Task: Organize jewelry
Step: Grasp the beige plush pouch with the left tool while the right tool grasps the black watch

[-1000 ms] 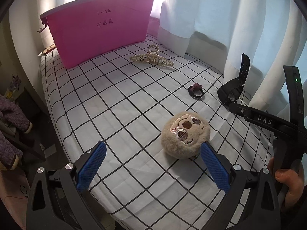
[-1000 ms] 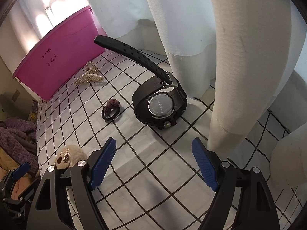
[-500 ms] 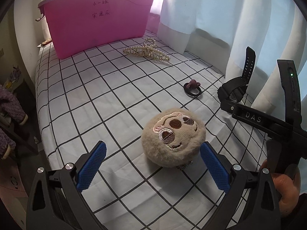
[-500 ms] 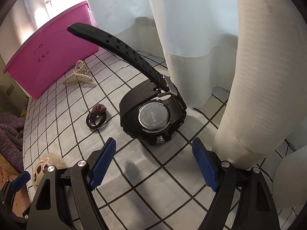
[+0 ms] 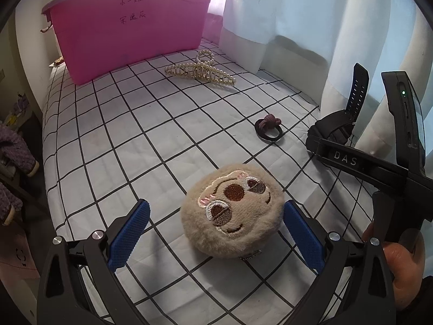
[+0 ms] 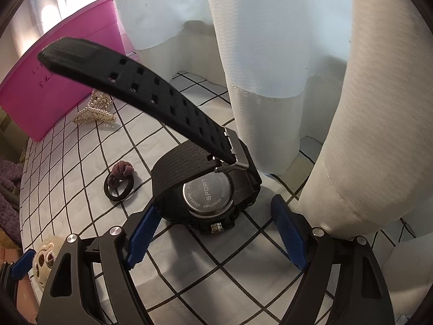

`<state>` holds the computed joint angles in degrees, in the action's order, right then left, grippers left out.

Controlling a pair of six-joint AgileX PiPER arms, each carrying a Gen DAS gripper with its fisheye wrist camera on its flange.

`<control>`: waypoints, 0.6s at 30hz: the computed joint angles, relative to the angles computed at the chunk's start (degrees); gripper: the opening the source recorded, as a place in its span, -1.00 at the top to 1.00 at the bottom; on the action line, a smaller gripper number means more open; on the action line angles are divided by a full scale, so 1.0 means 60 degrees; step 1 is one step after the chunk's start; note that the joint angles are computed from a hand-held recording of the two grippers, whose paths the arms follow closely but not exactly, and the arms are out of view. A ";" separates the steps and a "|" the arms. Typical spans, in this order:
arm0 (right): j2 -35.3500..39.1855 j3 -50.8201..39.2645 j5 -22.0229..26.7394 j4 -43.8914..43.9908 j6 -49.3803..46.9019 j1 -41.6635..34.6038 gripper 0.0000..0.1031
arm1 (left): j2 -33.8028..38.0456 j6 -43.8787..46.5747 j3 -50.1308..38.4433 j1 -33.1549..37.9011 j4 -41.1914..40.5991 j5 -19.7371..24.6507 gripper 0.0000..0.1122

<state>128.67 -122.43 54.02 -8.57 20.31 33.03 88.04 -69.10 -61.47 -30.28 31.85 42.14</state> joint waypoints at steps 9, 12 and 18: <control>0.1593 -0.2678 0.1048 -0.0657 -0.0106 0.0317 -0.52 | 0.0525 0.0493 -0.0256 0.0507 -0.0647 -0.0343 -0.72; 0.1577 -0.2629 0.1000 -0.0870 -0.0045 0.0498 -0.51 | 0.0604 0.0238 -0.0265 0.0420 -0.0336 -0.0334 -0.72; 0.1413 -0.2211 0.0514 -0.1028 -0.0113 0.0646 -0.36 | 0.0511 -0.0323 -0.0099 0.0249 0.0300 -0.0333 -0.51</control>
